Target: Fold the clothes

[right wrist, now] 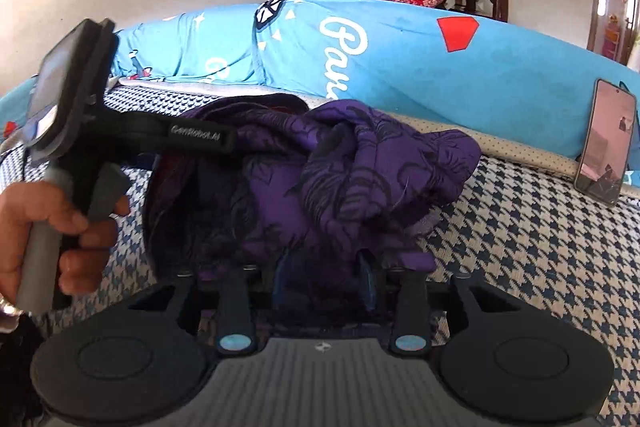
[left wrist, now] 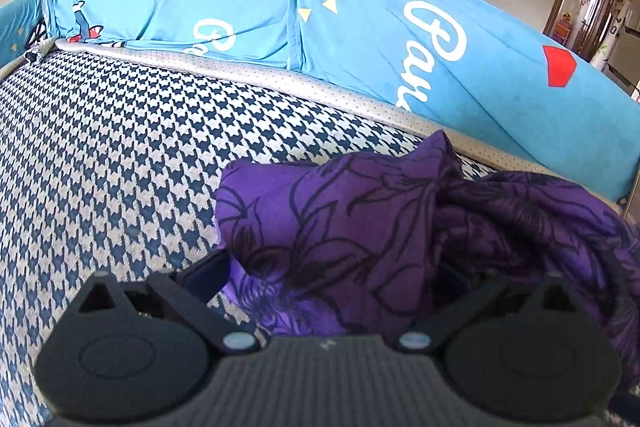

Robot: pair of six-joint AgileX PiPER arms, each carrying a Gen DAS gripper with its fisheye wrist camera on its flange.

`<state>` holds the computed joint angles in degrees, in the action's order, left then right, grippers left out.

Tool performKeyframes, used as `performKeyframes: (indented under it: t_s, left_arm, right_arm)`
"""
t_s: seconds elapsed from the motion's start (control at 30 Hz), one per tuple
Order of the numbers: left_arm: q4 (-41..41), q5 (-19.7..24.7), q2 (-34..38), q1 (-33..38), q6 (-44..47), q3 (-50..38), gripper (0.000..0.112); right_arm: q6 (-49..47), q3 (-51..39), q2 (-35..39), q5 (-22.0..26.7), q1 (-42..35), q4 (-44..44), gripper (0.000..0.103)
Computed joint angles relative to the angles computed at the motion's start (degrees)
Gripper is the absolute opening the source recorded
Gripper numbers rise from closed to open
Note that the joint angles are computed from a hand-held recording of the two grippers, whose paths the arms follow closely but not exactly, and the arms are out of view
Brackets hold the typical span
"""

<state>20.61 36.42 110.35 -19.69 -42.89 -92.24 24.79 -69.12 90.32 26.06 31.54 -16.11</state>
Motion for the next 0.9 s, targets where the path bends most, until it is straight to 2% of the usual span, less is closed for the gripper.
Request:
performKeyframes:
  t_s: [0.1, 0.17, 0.27, 0.43, 0.57, 0.63, 0.77, 0.83, 0.9]
  left_arm:
    - [5.1, 0.3, -0.6, -0.6, -6.4, 0.4, 0.103]
    - [4.0, 0.9, -0.7, -0.8, -6.5, 0.2, 0.103]
    - [1.9, 1.8, -0.8, -1.1, -3.5, -0.4, 0.103]
    - [4.5, -0.3, -3.8, -1.4, -5.6, 2.4, 0.103]
    - [5.7, 0.0, -4.1, -1.4, -7.2, 2.6, 0.103]
    - [8.2, 0.7, -4.3, -1.7, -9.7, 2.7, 0.103]
    - [16.6, 1.9, -4.9, -3.0, -16.5, 3.7, 0.103]
    - [17.9, 3.6, -4.4, -3.6, -16.0, 3.0, 0.103]
    - [13.5, 4.6, -3.5, -2.7, -12.5, 1.9, 0.103]
  right_arm:
    - [-2.6, 1.7, 1.0, 0.3, -0.2, 2.5, 0.041]
    - [-2.5, 1.4, 3.4, 0.9, -0.1, 2.1, 0.041]
    - [-0.9, 0.3, 7.8, -1.7, -0.3, 0.7, 0.041]
    - [4.2, -3.5, 13.4, -7.1, -0.4, -4.8, 0.041]
    - [3.7, -8.3, 17.6, -7.7, -0.4, -5.8, 0.041]
    - [1.6, -10.5, 19.3, -7.9, -0.5, -5.0, 0.041]
    - [-6.2, -12.2, 21.2, -11.7, -1.9, 2.1, 0.041]
    - [-2.7, -11.9, 22.3, -14.7, -1.7, -2.0, 0.041]
    - [2.8, -10.6, 22.5, -16.9, -1.5, -7.8, 0.043]
